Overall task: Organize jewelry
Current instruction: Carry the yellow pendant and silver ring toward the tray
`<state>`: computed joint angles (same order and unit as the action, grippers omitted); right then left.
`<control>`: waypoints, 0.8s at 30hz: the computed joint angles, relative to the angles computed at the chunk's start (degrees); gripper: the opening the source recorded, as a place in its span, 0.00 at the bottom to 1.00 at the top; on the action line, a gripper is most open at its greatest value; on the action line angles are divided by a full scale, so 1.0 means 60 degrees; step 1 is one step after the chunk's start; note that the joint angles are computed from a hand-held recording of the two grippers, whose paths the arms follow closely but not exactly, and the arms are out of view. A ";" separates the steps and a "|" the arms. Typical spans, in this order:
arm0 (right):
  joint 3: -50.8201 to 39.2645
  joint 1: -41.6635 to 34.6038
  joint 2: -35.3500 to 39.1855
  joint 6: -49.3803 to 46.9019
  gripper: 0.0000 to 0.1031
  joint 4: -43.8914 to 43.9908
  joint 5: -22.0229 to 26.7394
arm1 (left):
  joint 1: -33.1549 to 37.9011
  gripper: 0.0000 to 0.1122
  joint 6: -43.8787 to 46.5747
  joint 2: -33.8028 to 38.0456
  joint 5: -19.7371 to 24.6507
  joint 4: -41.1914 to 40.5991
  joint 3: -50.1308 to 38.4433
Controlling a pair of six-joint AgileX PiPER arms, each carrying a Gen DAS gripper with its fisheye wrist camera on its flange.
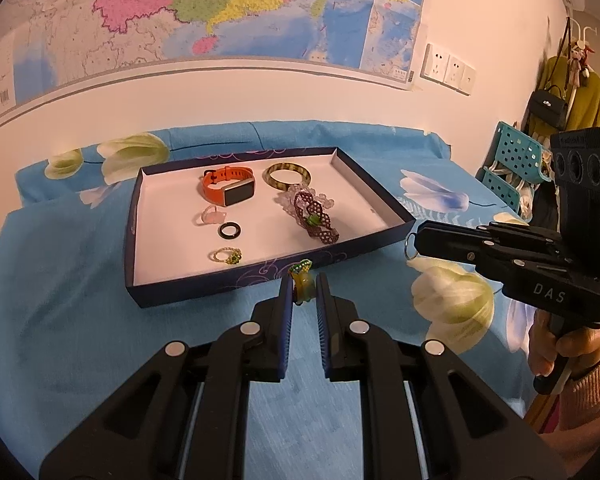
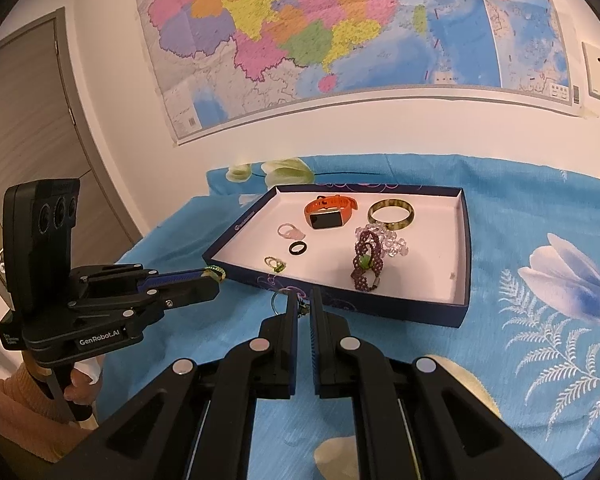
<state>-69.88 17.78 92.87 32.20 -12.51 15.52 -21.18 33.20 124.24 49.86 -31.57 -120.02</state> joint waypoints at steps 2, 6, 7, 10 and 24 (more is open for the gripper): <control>-0.0033 -0.0026 0.0008 0.0000 0.04 -0.0015 -0.0003 | 0.0003 0.11 -0.0031 0.0046 0.0029 0.0020 -0.0102; -0.0121 -0.0095 0.0061 -0.0144 0.04 0.0088 -0.0003 | 0.0010 0.11 -0.0154 0.0204 0.0114 0.0112 -0.0423; -0.0159 -0.0104 0.0080 -0.0159 0.04 0.0084 0.0013 | 0.0002 0.11 -0.0190 0.0211 0.0119 0.0137 -0.0457; -0.0261 -0.0135 0.0136 -0.0253 0.04 0.0148 0.0019 | -0.0007 0.11 -0.0273 0.0284 0.0124 0.0221 -0.0609; -0.0655 -0.0335 0.0349 -0.0854 0.04 0.0597 0.0073 | -0.0020 0.11 -0.0732 0.0897 0.0432 0.0610 -0.1803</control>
